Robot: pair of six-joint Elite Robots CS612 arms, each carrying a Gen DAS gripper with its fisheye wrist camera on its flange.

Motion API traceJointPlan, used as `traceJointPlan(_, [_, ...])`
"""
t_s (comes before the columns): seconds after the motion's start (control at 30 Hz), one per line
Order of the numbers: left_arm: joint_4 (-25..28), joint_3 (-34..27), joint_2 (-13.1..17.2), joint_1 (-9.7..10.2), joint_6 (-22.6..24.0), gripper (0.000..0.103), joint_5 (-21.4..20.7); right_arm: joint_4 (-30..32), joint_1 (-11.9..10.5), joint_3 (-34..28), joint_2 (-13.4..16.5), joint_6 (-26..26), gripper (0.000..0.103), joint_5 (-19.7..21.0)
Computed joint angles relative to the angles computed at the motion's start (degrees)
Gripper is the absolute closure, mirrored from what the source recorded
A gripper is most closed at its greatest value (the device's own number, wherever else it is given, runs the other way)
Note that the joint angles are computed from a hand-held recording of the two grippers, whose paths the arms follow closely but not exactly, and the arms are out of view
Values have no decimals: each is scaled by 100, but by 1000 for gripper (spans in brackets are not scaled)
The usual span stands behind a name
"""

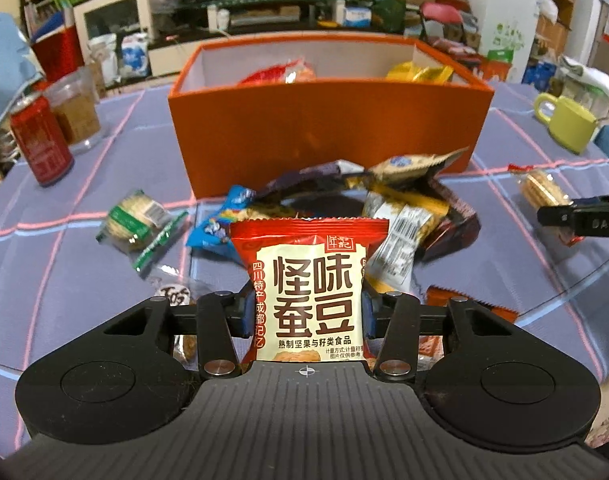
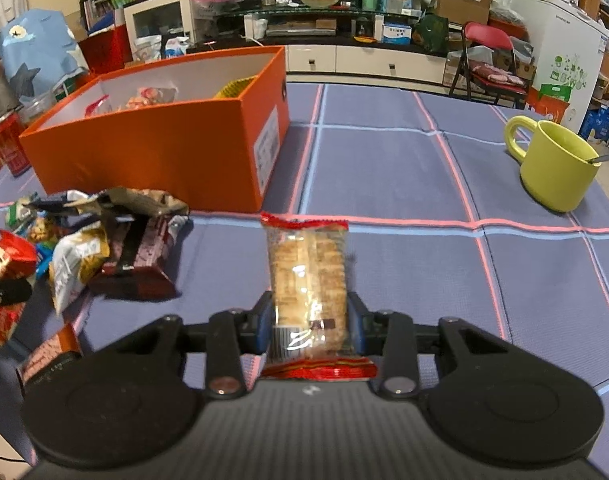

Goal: Organize snacks
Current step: 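Lift red peanut packet with left tool while right tool carries biscuit roll to box, then open left tool over box while right tool releases biscuit roll inside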

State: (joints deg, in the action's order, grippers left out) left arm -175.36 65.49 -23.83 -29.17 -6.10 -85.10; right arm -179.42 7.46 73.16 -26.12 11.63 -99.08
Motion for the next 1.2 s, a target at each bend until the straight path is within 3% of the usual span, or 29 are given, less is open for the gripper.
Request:
traceJointPlan(0.5, [-608, 240, -190, -64, 54, 88, -195, -933, 97, 231, -184, -122, 66, 237])
traceJointPlan(0.63, [-602, 44, -154, 21, -256, 88, -561, -1031, 122, 146, -200, -122, 66, 407])
traceJointPlan(0.7, [-585, -171, -95, 38, -315, 88, -477, -1094, 138, -10, -170, -153, 66, 491])
traceJointPlan(0.8, [-461, -724, 101, 55, -308, 88, -271, -955, 174, -565, 28, -303, 66, 440])
traceJointPlan(0.93, [-160, -1644, 495, 69, -377, 88, -3, -543, 166, -1427, 408, -112, 66, 452])
traceJointPlan(1.13, [1186, -3710, 1483, 88, -329, 85, 227, 141, 168, -2559, 956, 6, 65, 416])
traceJointPlan(1.17, [1449, -4090, 1670, 95, -315, 82, 212, 288, 170, -2717, 1032, 25, 62, 401])
traceJointPlan(1.2, [1701, -4345, 1783, 100, -317, 73, 224, 399, 171, -2859, 1104, 59, 50, 364])
